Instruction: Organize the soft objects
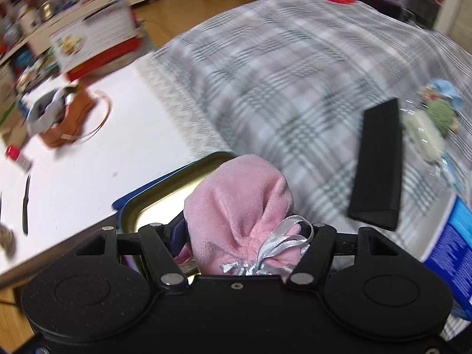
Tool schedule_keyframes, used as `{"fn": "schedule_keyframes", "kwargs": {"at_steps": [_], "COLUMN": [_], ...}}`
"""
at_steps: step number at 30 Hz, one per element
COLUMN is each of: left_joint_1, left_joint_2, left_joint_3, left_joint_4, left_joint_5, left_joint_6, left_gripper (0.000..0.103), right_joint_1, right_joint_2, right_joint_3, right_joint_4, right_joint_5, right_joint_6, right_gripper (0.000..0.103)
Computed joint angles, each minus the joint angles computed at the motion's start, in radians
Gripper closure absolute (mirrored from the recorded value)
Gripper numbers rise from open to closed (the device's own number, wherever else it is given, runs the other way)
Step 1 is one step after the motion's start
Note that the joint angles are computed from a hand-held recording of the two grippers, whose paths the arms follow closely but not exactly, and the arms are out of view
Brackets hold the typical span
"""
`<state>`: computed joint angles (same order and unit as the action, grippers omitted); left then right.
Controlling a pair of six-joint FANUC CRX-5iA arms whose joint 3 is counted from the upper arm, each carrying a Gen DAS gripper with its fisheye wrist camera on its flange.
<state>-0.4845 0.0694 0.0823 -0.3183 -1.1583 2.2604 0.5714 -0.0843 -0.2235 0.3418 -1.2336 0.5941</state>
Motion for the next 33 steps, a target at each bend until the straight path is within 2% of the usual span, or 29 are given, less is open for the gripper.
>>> {"fn": "schedule_keyframes", "kwargs": {"at_steps": [4, 6, 13, 20, 26, 33], "left_joint_1": [0.030, 0.042, 0.087, 0.088, 0.057, -0.020], "left_joint_2": [-0.022, -0.026, -0.054, -0.087, -0.105, -0.085], "left_joint_3": [-0.051, -0.068, -0.133, -0.181, -0.231, -0.270], "left_joint_4": [0.004, 0.005, 0.014, 0.017, 0.067, 0.087], "left_joint_5": [0.019, 0.028, 0.066, 0.089, 0.119, 0.092], "left_joint_6": [0.051, 0.074, 0.115, 0.125, 0.119, 0.187], "left_gripper": [0.040, 0.040, 0.040, 0.040, 0.040, 0.040], "right_joint_1": [0.000, -0.005, 0.004, 0.143, 0.283, 0.376], "right_joint_2": [0.021, 0.022, -0.007, -0.091, -0.098, 0.020], "right_joint_3": [0.008, 0.023, 0.050, 0.074, 0.129, 0.242], "right_joint_4": [0.001, -0.006, 0.088, 0.165, 0.102, -0.034], "right_joint_5": [-0.006, -0.025, -0.106, -0.094, -0.013, 0.025], "right_joint_6": [0.010, 0.012, -0.142, -0.210, -0.157, -0.045], "right_gripper": [0.060, 0.062, 0.063, 0.063, 0.063, 0.063]}}
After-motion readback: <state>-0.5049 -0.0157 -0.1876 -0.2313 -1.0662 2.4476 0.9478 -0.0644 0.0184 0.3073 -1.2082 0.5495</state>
